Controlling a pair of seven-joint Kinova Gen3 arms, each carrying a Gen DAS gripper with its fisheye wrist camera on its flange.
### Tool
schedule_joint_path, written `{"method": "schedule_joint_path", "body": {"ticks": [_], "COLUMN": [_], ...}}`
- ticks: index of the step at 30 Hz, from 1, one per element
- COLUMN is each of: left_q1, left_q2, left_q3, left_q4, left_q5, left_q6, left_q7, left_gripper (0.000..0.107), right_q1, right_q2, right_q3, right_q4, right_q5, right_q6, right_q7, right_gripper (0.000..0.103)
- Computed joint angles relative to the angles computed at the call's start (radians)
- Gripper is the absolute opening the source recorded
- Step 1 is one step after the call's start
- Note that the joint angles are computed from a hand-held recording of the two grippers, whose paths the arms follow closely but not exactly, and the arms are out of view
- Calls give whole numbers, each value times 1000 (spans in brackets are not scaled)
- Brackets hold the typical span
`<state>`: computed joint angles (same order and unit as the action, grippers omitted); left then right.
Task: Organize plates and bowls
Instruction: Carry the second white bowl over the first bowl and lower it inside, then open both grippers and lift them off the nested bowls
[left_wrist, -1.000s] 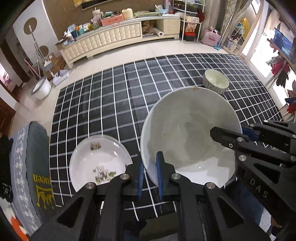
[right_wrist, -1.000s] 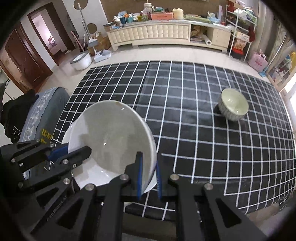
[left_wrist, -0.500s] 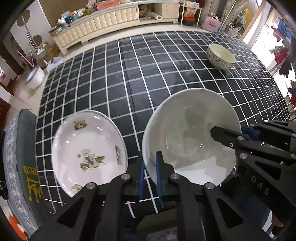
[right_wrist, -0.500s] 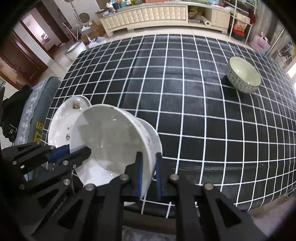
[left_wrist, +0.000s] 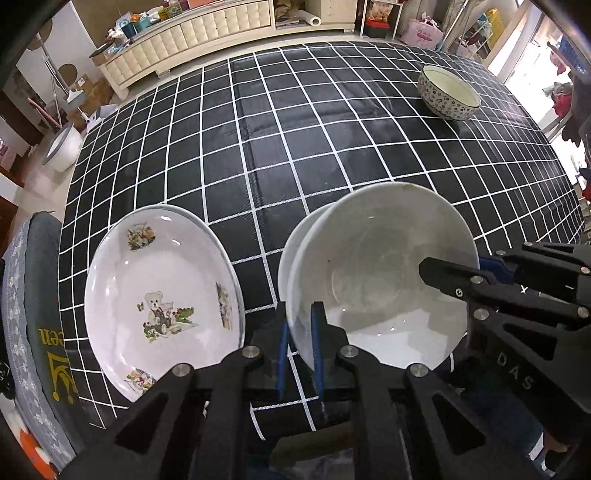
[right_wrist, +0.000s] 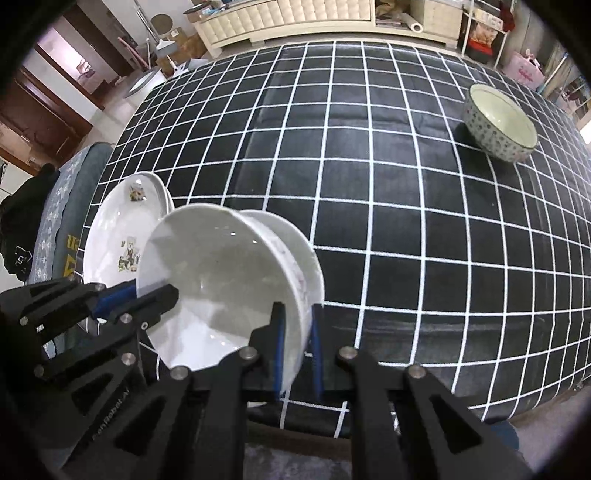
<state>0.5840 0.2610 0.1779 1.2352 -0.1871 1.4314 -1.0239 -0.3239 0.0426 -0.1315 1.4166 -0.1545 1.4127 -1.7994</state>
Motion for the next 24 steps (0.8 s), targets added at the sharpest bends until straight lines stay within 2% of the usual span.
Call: {"method": "schedule_joint_path", "body": {"ticks": [10, 24], "left_q1": [-12, -37], "left_q2": [16, 19], "left_q3": [-5, -9], "left_q4": [-2, 2], "left_q5": [16, 49], "left_q6": [-5, -10], "left_q7": [-10, -28], "left_gripper": [10, 10], "right_q1": [9, -10], "right_q2": [24, 36], "right_q3": [7, -2], "right_q4": [-9, -26], "right_q5": [-13, 25], "right_q6": [1, 11], "right_q7": [9, 2], "right_gripper": [16, 17]}}
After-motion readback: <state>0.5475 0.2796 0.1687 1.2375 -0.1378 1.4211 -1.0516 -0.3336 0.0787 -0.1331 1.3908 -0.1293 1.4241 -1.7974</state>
